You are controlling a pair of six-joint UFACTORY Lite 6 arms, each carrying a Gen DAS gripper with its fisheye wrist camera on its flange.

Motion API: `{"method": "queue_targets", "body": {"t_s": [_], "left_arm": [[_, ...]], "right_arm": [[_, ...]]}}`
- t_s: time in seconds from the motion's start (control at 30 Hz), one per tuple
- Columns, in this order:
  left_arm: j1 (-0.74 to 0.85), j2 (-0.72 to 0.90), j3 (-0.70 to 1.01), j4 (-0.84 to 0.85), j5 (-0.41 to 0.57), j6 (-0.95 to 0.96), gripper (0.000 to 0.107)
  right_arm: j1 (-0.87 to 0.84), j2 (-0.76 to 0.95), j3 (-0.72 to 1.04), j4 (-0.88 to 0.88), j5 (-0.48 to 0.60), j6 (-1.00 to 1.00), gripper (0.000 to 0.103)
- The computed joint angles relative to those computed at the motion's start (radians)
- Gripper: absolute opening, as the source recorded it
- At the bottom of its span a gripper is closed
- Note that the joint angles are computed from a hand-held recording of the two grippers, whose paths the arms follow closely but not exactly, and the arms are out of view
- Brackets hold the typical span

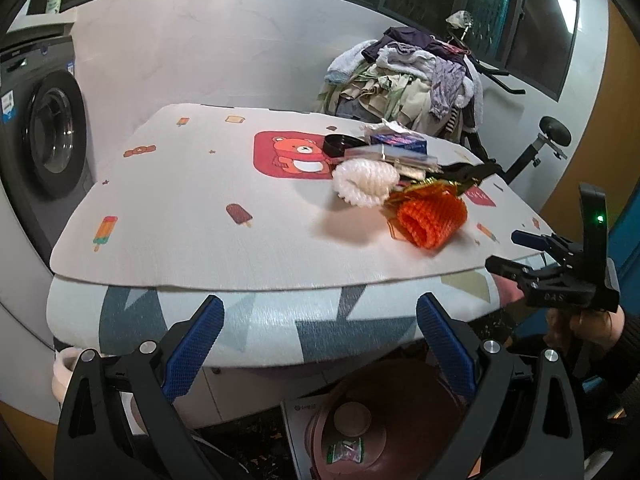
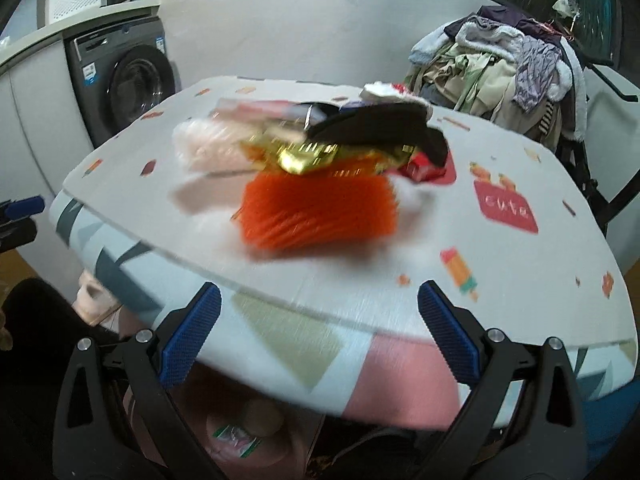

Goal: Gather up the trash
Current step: 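Grasp the orange mesh net with the right gripper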

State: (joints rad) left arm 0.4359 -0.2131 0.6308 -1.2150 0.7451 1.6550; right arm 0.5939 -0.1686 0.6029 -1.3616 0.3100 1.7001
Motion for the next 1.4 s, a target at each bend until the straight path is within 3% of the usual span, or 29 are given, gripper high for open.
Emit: {"method": "queue_targets", "body": {"t_s": [0.17, 0.33, 0.6, 0.67, 0.7, 0.77, 0.93, 1.13, 1.4], "left_arm": [[-0.034, 0.085, 0.056, -0.036, -0.023, -0.015, 0.095], [-0.064, 0.168, 0.093, -0.070, -0.060, -0.012, 0.094], [-0.089, 0.220, 0.110, -0.101, -0.089, -0.002, 0.095], [-0.088, 0.220, 0.106, -0.105, -0.089, 0.004, 0.095], [-0.085, 0.219, 0.102, -0.105, -0.088, 0.005, 0.094], [-0.080, 0.221, 0.101, -0.105, -0.082, 0.003, 0.095], [-0.083, 0.211, 0.091, -0.106, -0.077, 0.003, 0.095], [-0.100, 0.192, 0.085, -0.099, -0.072, -0.010, 0.094], [-0.125, 0.181, 0.093, -0.083, -0.070, -0.037, 0.094]], "right_arm": [[-0.070, 0.149, 0.124, -0.183, -0.072, 0.150, 0.097], [-0.082, 0.315, 0.260, -0.413, -0.119, 0.422, 0.097], [-0.006, 0.609, 0.558, 0.004, 0.063, 0.015, 0.098], [0.016, 0.632, 0.573, 0.002, 0.108, -0.021, 0.095], [0.025, 0.631, 0.565, -0.012, 0.128, -0.023, 0.086], [0.033, 0.603, 0.514, -0.068, 0.145, 0.001, 0.077], [0.013, 0.395, 0.281, -0.246, 0.098, 0.180, 0.039], [0.031, 0.129, 0.036, -0.224, 0.136, 0.194, 0.026], [-0.048, -0.157, -0.144, -0.112, 0.196, 0.130, 0.023]]}}
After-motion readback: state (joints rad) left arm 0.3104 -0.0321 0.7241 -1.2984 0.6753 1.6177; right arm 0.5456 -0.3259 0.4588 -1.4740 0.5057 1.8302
